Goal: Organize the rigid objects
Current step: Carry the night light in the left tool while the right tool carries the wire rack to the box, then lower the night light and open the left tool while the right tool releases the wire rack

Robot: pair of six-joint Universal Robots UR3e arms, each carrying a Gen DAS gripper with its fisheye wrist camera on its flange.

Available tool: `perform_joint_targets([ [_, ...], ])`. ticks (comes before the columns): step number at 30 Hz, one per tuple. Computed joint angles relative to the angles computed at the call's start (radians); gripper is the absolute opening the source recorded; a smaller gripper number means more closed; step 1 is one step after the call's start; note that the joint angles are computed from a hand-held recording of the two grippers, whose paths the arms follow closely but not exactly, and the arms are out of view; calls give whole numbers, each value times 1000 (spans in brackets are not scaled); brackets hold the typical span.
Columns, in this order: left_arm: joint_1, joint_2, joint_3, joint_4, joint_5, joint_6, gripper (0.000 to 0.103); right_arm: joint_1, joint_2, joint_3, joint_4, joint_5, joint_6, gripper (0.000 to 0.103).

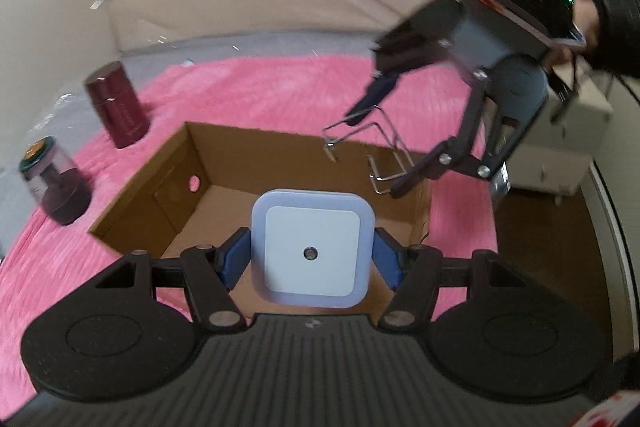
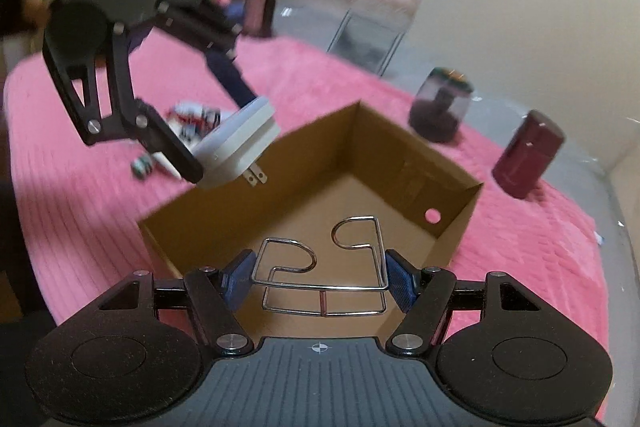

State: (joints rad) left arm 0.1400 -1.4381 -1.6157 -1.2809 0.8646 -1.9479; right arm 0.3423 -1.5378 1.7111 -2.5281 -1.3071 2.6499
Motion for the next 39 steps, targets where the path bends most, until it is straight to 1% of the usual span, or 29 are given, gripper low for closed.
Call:
perform_joint_targets([
  [2,-38,-64,48,1,41,8,60,-3,65,-71,61,0,-61,66],
  [6,-108,-167,126,4,117,10,60,-24,113,-81,121,-1,-171,66],
  [8,-139,-209,149,11,151,12,60,-20,167,-137,168,-21,-214,66],
  [15,-214,-318,204,24,247,20,60,-15,309,-290,284,-59,-312,66],
  [19,-247,-406,285,-6,294,5,60,-6,376,-370,342,-99,-367,66],
  [22,-269,-462,355,-46,318,-8,60,1,398,-404,384,-117,-396,66],
  [26,-299,-538,454,-107,352,-17,60,8,469,-508,463,-126,-418,66],
  [30,-327,-604,530,-147,403,-24,60,10,550,-639,576,-138,-440,66],
  [34,-353,-669,607,-181,443,-40,60,20,649,-807,710,-152,-443,66],
  [35,-359,-688,635,-203,454,-41,60,22,669,-834,728,-155,-445,66],
  [37,-369,-723,685,-238,471,-48,61,20,730,-942,809,-153,-444,66],
  [39,-380,-745,706,-242,488,-64,61,27,755,-980,843,-156,-433,66],
])
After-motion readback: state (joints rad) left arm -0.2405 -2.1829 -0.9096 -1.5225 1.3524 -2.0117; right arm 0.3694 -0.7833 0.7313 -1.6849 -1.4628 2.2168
